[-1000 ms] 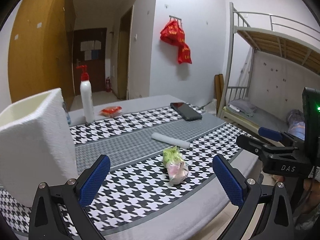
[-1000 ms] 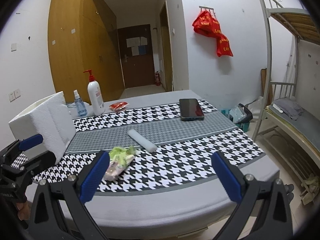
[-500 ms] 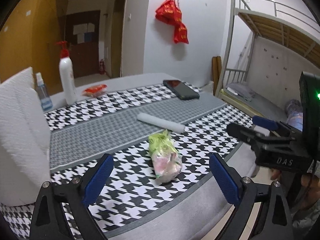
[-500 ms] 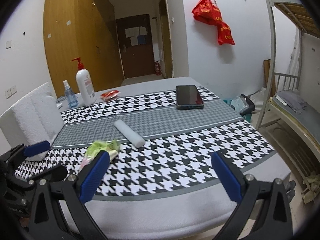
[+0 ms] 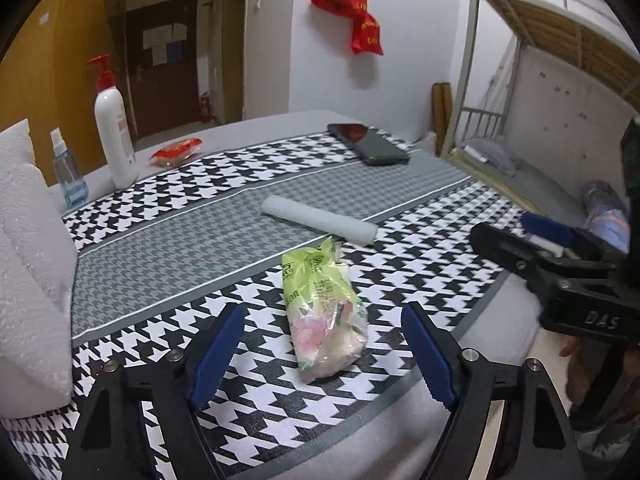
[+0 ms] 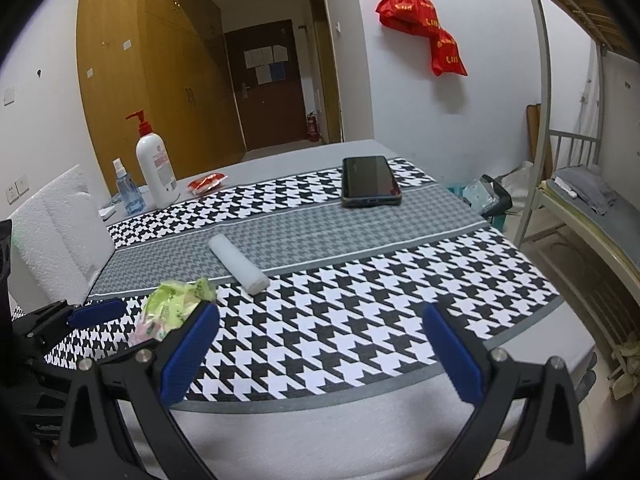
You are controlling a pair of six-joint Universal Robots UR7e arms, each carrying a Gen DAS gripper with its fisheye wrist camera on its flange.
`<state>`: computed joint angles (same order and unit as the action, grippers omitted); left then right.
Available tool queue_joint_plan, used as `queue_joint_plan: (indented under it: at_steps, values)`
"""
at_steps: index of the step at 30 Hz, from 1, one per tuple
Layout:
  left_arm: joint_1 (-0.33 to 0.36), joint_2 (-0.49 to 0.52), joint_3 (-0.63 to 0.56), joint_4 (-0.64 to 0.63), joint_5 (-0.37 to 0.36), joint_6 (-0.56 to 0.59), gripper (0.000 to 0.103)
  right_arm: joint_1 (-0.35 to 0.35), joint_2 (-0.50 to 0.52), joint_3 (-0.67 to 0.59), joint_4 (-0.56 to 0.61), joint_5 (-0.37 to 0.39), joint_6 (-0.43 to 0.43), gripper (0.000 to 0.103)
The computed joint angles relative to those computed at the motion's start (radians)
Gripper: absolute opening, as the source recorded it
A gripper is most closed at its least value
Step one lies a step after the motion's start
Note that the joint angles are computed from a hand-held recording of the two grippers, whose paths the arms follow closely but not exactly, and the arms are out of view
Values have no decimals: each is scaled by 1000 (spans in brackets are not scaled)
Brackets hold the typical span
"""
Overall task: Organize soft objects
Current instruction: 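Lower the left gripper onto the green-wrapped packet and close on it, then lift the green packet with the left gripper while the right gripper closes on the white foam tube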
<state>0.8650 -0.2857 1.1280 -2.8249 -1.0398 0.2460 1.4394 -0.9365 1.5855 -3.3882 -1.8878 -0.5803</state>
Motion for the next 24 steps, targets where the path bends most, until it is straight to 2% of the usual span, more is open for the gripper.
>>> queue_joint_plan:
  at_steps: [15,18,20,24]
  values:
    - [-4,59,-95,104,73,-15,59,-18,-6,-4,22,16,14,103]
    - [-5,70,-113,131,91,-17,50,-21,-8,-1,23,19,17,103]
    - [-3,72,-119,139,81,-22,33,-23,-9,1,21,25,19,103]
    - [-1,63,-102,114,63,-12,30,-23,-8,1,35,21,17,103]
